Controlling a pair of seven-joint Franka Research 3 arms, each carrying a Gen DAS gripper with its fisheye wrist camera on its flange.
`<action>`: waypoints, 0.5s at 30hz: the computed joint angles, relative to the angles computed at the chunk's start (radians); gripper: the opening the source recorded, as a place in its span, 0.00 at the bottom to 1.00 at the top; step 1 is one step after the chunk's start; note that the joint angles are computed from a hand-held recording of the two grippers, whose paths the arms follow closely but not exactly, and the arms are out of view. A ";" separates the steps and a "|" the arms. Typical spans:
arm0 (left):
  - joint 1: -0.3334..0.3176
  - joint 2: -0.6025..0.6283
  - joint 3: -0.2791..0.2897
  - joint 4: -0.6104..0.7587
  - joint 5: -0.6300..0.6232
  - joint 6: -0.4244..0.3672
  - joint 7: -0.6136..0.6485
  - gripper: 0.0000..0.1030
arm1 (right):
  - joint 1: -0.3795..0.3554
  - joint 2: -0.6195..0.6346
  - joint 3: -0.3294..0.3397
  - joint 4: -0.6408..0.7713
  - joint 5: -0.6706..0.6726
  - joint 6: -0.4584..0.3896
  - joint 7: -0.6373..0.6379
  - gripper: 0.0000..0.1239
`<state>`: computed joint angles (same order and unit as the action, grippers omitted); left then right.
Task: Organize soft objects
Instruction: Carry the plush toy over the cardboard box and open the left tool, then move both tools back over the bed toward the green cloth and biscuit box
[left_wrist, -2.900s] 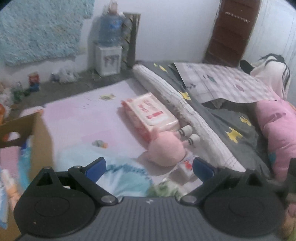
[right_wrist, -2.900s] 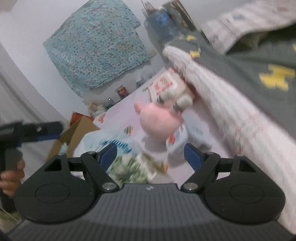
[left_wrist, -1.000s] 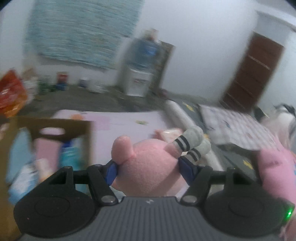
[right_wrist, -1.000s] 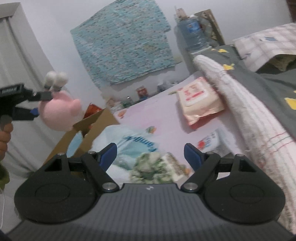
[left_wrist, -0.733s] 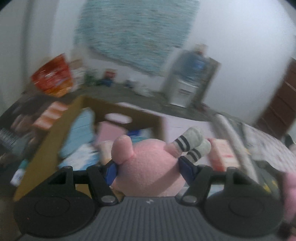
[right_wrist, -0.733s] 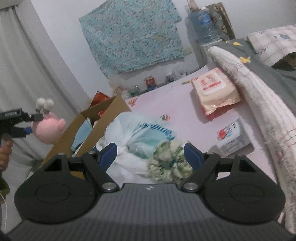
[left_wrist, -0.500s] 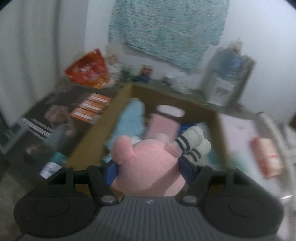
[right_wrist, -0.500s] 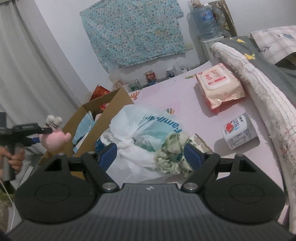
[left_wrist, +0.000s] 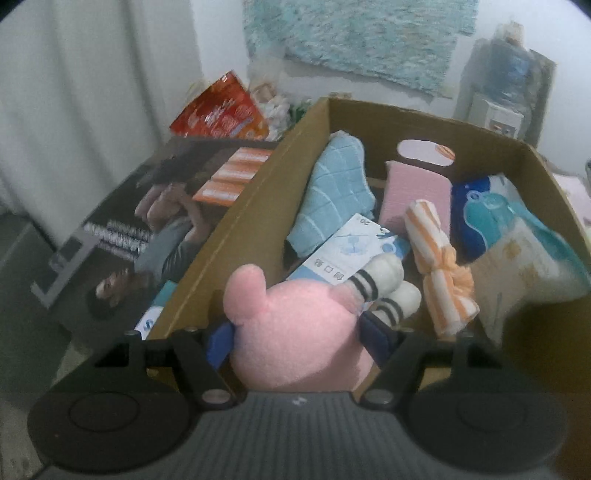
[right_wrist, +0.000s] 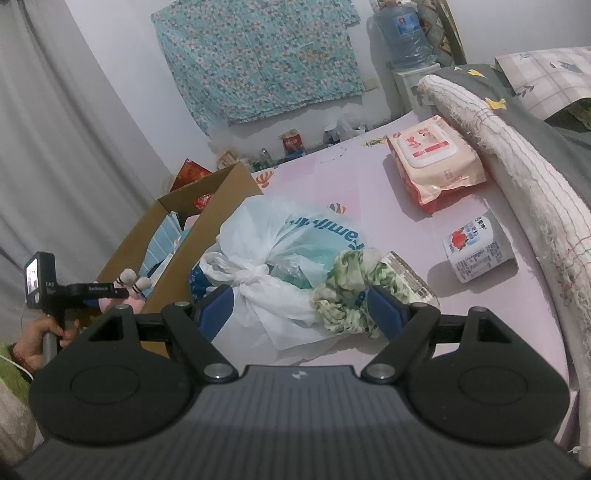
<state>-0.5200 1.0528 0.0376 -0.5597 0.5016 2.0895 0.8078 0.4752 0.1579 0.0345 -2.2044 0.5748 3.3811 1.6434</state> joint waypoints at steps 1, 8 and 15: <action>-0.003 -0.032 -0.001 -0.055 0.008 0.020 -0.007 0.74 | -0.011 0.001 0.011 0.000 -0.008 0.000 0.006 0.64; 0.040 -0.254 -0.077 -0.404 0.000 0.153 -0.058 0.76 | -0.058 0.001 0.053 -0.007 -0.057 -0.003 0.047 0.65; 0.040 -0.449 -0.093 -0.671 0.093 0.279 -0.164 0.80 | -0.181 0.000 0.149 -0.033 -0.168 0.014 0.167 0.66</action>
<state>-0.4797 0.6033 -0.0553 -1.2307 0.5943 2.3686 0.6442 0.2947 0.1576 0.1837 -2.2378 0.4072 3.3952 1.8099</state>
